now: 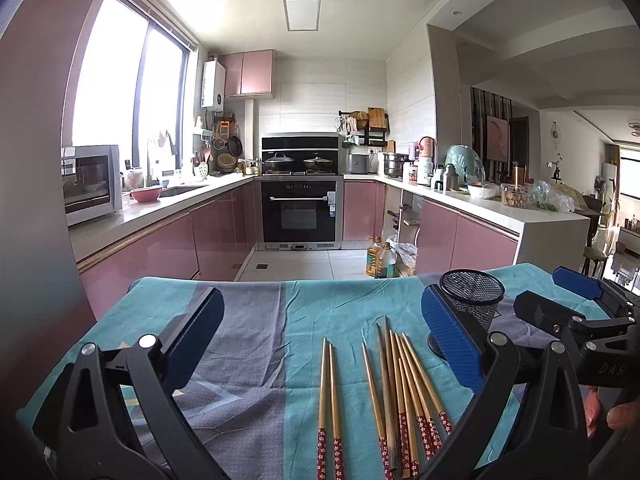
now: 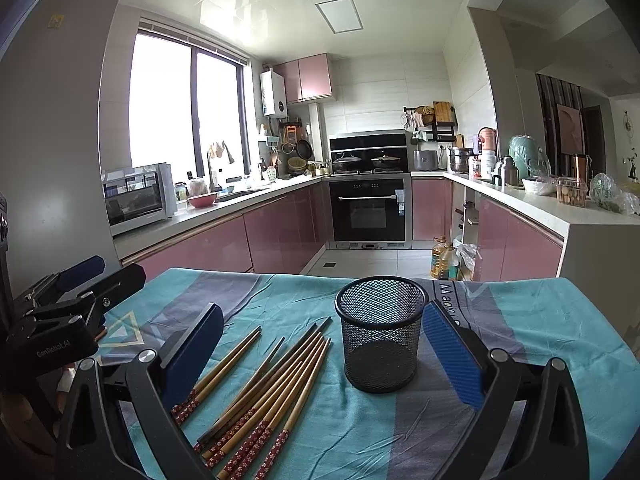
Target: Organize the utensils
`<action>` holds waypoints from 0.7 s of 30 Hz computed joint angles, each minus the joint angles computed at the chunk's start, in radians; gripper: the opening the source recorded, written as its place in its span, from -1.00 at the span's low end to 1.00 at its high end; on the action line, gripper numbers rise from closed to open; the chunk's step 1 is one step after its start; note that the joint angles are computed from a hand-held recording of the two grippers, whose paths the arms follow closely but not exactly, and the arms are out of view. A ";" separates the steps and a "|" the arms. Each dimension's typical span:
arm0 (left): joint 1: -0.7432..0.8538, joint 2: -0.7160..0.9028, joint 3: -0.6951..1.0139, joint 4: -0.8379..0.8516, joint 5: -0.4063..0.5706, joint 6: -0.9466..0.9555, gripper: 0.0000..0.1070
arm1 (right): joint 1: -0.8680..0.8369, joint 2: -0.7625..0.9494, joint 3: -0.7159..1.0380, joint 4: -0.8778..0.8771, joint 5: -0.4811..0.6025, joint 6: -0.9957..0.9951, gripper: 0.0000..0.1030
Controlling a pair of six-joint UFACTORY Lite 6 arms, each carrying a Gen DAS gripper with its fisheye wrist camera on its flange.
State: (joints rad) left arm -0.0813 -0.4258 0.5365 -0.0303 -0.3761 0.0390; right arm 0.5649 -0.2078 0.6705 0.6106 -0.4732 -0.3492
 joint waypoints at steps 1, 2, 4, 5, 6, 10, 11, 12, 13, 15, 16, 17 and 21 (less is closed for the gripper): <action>0.000 0.000 0.000 0.000 -0.001 0.001 0.82 | 0.000 -0.001 0.000 0.000 0.001 0.000 0.87; -0.002 -0.005 -0.002 -0.008 0.000 0.008 0.82 | 0.000 -0.001 0.000 -0.004 0.002 0.004 0.87; -0.006 -0.007 -0.001 -0.019 0.002 0.019 0.82 | 0.004 0.003 0.000 0.001 -0.004 0.002 0.87; -0.006 -0.007 -0.001 -0.022 0.003 0.021 0.82 | 0.002 0.002 0.001 -0.002 -0.001 0.005 0.87; -0.008 -0.009 -0.002 -0.030 0.002 0.028 0.82 | 0.002 0.002 0.001 -0.005 0.000 0.009 0.87; -0.011 0.000 0.000 -0.032 -0.006 0.028 0.82 | -0.002 0.003 0.000 -0.021 0.001 0.022 0.87; -0.013 0.001 0.001 -0.042 -0.005 0.038 0.82 | -0.003 0.004 0.004 -0.017 0.003 0.018 0.87; -0.012 0.000 0.001 -0.039 -0.004 0.036 0.82 | -0.004 0.001 0.003 -0.019 0.004 0.021 0.87; -0.011 -0.002 0.000 -0.034 -0.003 0.032 0.82 | -0.006 0.001 0.003 -0.027 0.005 0.028 0.87; -0.012 -0.003 0.001 -0.036 -0.003 0.034 0.82 | -0.010 0.004 0.006 -0.034 0.004 0.034 0.87; -0.012 -0.004 0.002 -0.033 -0.002 0.031 0.82 | -0.013 0.003 0.005 -0.042 0.005 0.041 0.87; -0.012 -0.005 0.003 -0.030 -0.002 0.030 0.82 | -0.014 0.003 0.005 -0.044 0.007 0.041 0.87; -0.011 -0.006 0.003 -0.024 0.000 0.022 0.82 | -0.016 0.000 0.001 -0.050 0.007 0.045 0.87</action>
